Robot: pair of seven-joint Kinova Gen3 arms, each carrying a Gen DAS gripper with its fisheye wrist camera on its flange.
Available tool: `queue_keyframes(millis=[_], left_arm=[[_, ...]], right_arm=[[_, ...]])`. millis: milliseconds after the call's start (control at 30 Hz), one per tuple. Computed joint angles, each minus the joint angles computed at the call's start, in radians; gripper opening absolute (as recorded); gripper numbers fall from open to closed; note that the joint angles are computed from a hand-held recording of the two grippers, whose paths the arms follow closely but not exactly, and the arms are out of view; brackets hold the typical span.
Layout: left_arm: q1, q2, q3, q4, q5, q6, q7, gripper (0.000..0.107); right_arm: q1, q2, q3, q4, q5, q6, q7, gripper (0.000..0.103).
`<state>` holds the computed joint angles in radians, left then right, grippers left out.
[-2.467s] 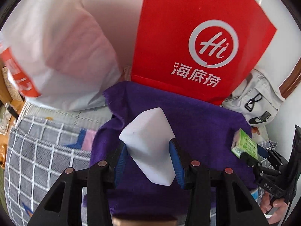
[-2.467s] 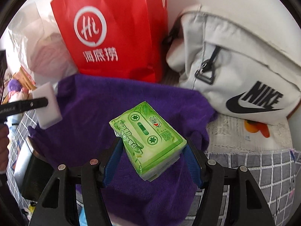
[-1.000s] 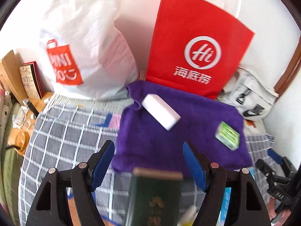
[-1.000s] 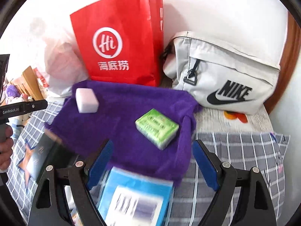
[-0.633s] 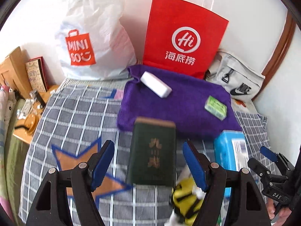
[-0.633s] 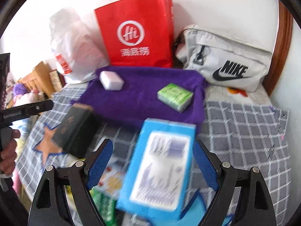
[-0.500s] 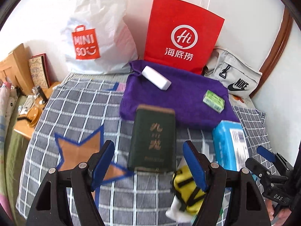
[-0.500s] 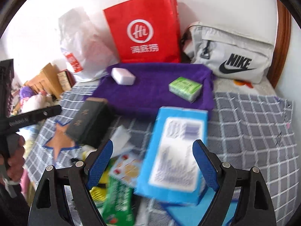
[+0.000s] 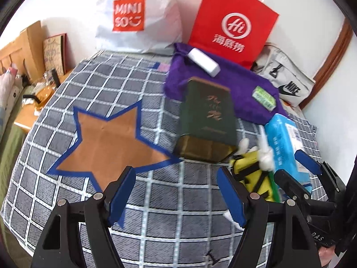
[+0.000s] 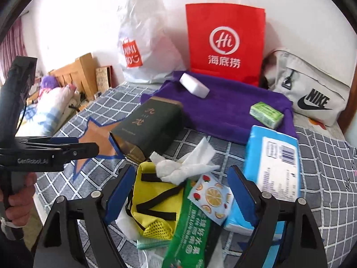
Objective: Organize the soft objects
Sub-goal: 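Move both tools back over the pile of items, then grasp the crumpled white tissue with the right tool while the left tool grasps the yellow-black pouch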
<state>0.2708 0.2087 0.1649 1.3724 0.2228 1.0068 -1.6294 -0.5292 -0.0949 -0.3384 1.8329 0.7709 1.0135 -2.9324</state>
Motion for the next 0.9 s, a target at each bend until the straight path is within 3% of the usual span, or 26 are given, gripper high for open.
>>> queue_keyframes(millis=[267, 333, 400, 433, 600, 900], left_arm=[[-0.035, 0.018, -0.002, 0.016, 0.053, 0.006, -0.038, 0.074], [-0.039, 0.021, -0.001, 0.017, 0.059, 0.008, -0.047, 0.074], [-0.039, 0.023, 0.0, 0.021, 0.061, 0.008, -0.053, 0.074], [-0.037, 0.023, 0.0, 0.021, 0.059, 0.009, -0.054, 0.074], [-0.031, 0.014, 0.003, 0.035, 0.062, 0.002, -0.059, 0.074], [-0.017, -0.019, 0.025, 0.068, 0.127, -0.013, -0.098, 0.074]], right_arm=[[-0.02, 0.09, 0.042, -0.038, -0.005, 0.031, 0.06, 0.071], [-0.038, 0.115, 0.053, -0.051, 0.006, 0.061, 0.067, 0.058], [-0.045, 0.114, 0.07, -0.043, -0.006, 0.035, 0.091, 0.034], [-0.046, 0.111, 0.073, -0.038, -0.008, 0.023, 0.093, 0.028], [-0.084, 0.064, 0.045, 0.0, 0.074, 0.044, -0.003, 0.026], [-0.044, -0.109, -0.065, 0.081, 0.034, 0.025, -0.128, 0.026]])
